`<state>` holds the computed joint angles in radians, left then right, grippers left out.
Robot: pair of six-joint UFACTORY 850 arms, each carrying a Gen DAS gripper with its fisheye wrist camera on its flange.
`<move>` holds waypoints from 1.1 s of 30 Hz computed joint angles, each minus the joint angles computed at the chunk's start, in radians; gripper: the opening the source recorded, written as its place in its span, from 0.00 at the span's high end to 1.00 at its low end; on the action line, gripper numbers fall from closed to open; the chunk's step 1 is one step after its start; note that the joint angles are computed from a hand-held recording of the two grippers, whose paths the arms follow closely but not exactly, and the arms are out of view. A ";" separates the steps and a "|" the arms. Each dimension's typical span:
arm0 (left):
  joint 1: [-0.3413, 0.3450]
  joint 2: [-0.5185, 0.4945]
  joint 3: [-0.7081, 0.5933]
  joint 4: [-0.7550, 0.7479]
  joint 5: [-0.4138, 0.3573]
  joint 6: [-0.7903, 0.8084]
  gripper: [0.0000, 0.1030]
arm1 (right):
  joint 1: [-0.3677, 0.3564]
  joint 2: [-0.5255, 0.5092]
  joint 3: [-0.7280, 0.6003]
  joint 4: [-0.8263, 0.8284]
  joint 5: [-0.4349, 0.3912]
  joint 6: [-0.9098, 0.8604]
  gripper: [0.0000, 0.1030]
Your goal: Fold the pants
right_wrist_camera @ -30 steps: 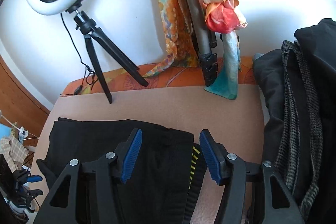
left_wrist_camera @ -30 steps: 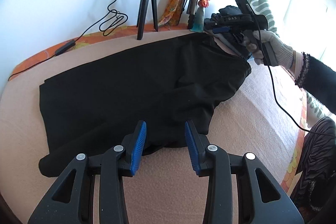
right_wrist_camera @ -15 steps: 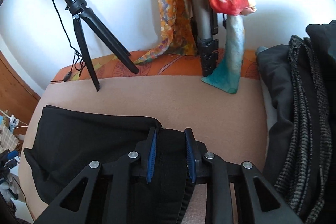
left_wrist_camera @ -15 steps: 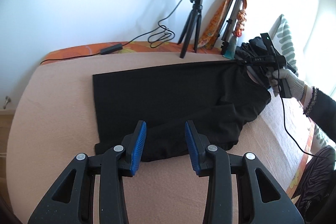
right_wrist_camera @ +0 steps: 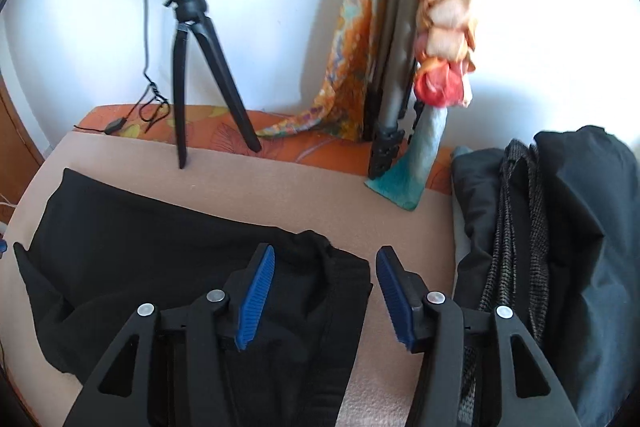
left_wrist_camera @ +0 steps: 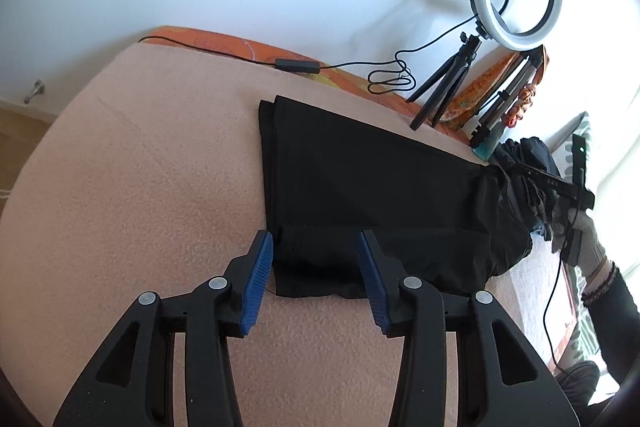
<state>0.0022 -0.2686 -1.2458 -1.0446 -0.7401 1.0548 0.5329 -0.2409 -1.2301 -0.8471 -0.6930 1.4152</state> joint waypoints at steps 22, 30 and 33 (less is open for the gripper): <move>-0.098 0.005 0.032 0.366 0.218 -0.161 0.59 | 0.214 -0.339 -0.360 0.728 0.176 -0.950 0.54; 0.015 0.012 0.021 0.039 -0.010 -0.105 0.52 | 0.270 -0.337 -0.359 0.480 0.135 -0.739 0.37; 0.014 0.004 0.022 0.029 -0.045 -0.144 0.50 | 0.291 -0.383 -0.415 0.431 0.067 -0.748 0.38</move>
